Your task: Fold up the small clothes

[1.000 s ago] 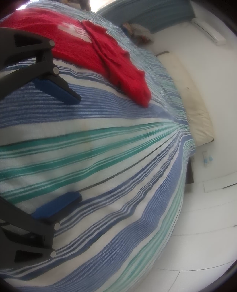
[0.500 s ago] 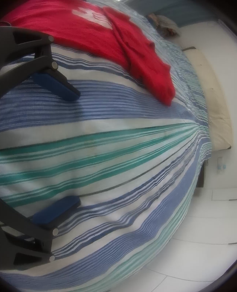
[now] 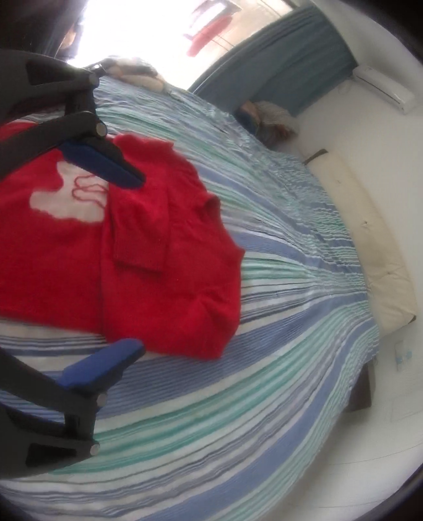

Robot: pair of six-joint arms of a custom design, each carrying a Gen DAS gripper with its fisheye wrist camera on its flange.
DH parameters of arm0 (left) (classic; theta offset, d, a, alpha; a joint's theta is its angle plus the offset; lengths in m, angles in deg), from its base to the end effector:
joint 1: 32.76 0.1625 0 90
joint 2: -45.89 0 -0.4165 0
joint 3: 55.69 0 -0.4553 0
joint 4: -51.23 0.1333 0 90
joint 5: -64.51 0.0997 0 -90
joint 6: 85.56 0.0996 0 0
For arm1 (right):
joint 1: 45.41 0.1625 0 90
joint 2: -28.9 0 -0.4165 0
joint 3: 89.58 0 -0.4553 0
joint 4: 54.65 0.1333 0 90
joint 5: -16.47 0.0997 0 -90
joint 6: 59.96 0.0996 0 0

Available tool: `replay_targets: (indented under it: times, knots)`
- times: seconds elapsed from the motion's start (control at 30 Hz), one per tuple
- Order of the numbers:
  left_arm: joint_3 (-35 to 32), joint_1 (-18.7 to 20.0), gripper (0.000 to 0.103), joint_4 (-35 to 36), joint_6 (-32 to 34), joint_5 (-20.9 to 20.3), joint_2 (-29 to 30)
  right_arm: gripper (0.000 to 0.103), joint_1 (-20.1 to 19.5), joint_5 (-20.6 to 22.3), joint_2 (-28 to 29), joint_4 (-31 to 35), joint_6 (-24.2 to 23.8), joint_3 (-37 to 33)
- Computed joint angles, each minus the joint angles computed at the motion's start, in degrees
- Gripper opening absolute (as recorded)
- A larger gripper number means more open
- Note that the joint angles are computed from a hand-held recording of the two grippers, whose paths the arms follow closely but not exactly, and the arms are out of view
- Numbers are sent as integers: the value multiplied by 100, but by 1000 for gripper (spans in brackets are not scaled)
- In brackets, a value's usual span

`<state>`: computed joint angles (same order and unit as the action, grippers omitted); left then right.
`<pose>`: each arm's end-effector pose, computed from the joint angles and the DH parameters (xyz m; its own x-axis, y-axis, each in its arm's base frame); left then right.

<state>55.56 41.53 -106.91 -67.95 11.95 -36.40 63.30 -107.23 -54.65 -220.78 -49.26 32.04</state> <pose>0.0292 -0.6123 0.3565 -0.7641 0.0783 -0.6403 0.4628 0.7581 -0.4596 0.2455 -0.4815 0.2918 -0.9290 0.1946 0.3148 -0.0815 0.7222 -0.6869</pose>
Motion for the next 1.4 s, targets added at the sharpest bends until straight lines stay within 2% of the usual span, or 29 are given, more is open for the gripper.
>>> replay_targets:
  times: [0.1,0.17,0.27,0.33,0.37,0.4,0.43,0.53,0.63,0.73,0.77,0.8,0.83,0.87,0.9,0.93,1.0,1.07,1.13,1.2,1.3,1.37,1.4]
  knots:
    - [-5,3,102,-5,2,-4,7,66,-308,626,431,356,355,-296]
    - [-4,3,102,-3,2,-7,3,61,-502,892,702,510,681,-436]
    - [-5,9,102,8,-12,-32,0,56,-570,548,1082,742,931,-667]
    - [-12,17,102,13,-17,-56,-1,44,-624,575,1240,799,919,-755]
    - [-13,23,102,15,-21,-73,-3,26,-614,524,1297,918,883,-806]
    - [-15,26,102,13,-27,-88,-3,3,-538,233,1370,1060,832,-879]
    - [-16,30,102,7,-27,-100,-3,4,-423,-110,1417,1010,743,-898]
    - [-40,57,102,20,-36,-173,8,4,-155,-615,1346,434,397,-739]
    - [-79,70,102,75,-70,-186,30,4,-31,-1182,1345,702,459,-737]
    - [-65,56,102,48,-42,-143,27,6,-148,-1123,1263,1102,624,-692]
    - [-60,47,102,37,-33,-115,32,10,-191,-1014,1225,1054,642,-640]
    - [-57,33,102,51,-38,-58,36,19,-220,-900,1175,893,624,-559]
    - [-50,-6,102,67,-32,46,39,33,-245,-762,1101,637,559,-445]
    - [-57,-73,102,158,-51,198,36,41,-229,-690,1040,338,493,-329]
    - [-93,-136,102,371,-50,228,6,56,-173,-713,988,47,430,-223]
    - [-124,-185,102,608,-1,18,-74,60,-96,-768,946,-252,325,-124]
    - [-162,-261,102,960,172,-732,-237,63,93,-830,816,-733,-28,93]
    - [-229,-437,102,1222,422,-1018,-181,65,317,-1075,716,-1000,-439,269]
    - [-314,-647,102,1287,708,-780,121,69,521,-1443,627,-1249,-783,477]
    - [-421,-777,101,1196,863,-510,500,69,641,-1707,483,-1378,-924,684]
    - [-496,-899,99,846,1058,-197,939,69,670,-1851,93,-1319,-648,1035]
    - [-488,-937,77,425,1112,52,1141,69,638,-1834,-173,-1199,-380,1241]
    - [-515,-911,47,362,1001,142,1204,69,614,-1829,-276,-1202,-332,1339]
